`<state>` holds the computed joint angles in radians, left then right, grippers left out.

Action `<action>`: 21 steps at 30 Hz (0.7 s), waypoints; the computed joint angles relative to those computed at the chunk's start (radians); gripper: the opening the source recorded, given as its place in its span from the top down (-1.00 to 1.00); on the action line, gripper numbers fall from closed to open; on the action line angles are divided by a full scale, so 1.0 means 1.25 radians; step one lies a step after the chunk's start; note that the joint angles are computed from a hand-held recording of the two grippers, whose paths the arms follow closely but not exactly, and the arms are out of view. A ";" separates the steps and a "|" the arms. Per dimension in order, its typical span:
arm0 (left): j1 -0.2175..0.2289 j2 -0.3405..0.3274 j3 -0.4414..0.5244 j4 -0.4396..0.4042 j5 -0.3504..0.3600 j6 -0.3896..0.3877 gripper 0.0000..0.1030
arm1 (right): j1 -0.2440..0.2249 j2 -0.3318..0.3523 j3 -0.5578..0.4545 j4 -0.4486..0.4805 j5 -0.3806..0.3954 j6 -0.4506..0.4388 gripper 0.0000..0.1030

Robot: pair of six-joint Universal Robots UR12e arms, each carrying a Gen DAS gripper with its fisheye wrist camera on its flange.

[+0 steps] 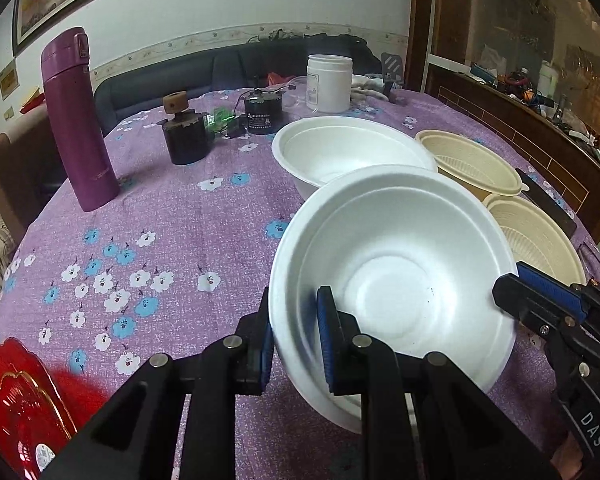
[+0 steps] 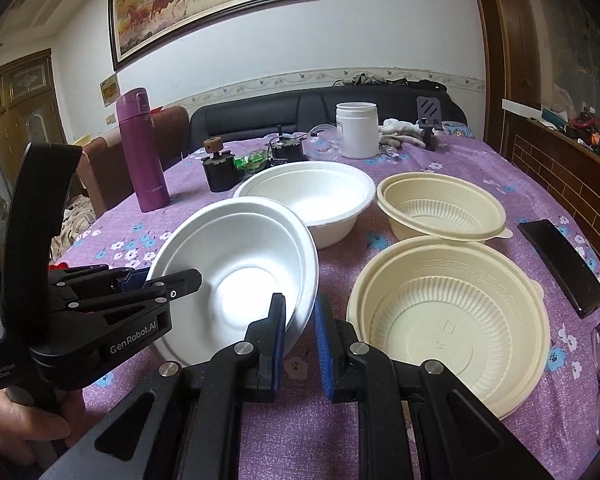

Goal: Organize plates and bowls
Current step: 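Lift the white foam bowl with the left tool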

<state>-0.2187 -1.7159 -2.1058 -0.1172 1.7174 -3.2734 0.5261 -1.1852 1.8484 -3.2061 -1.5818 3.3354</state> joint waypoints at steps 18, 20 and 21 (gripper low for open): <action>-0.009 0.000 -0.001 0.015 0.016 0.012 0.51 | -0.007 -0.007 0.009 -0.016 0.029 0.005 0.68; -0.016 -0.001 0.003 0.005 0.026 0.012 0.49 | -0.009 -0.008 0.012 -0.024 0.034 0.012 0.68; -0.019 0.000 0.005 0.002 0.030 0.012 0.49 | -0.011 -0.010 0.015 -0.030 0.037 0.015 0.68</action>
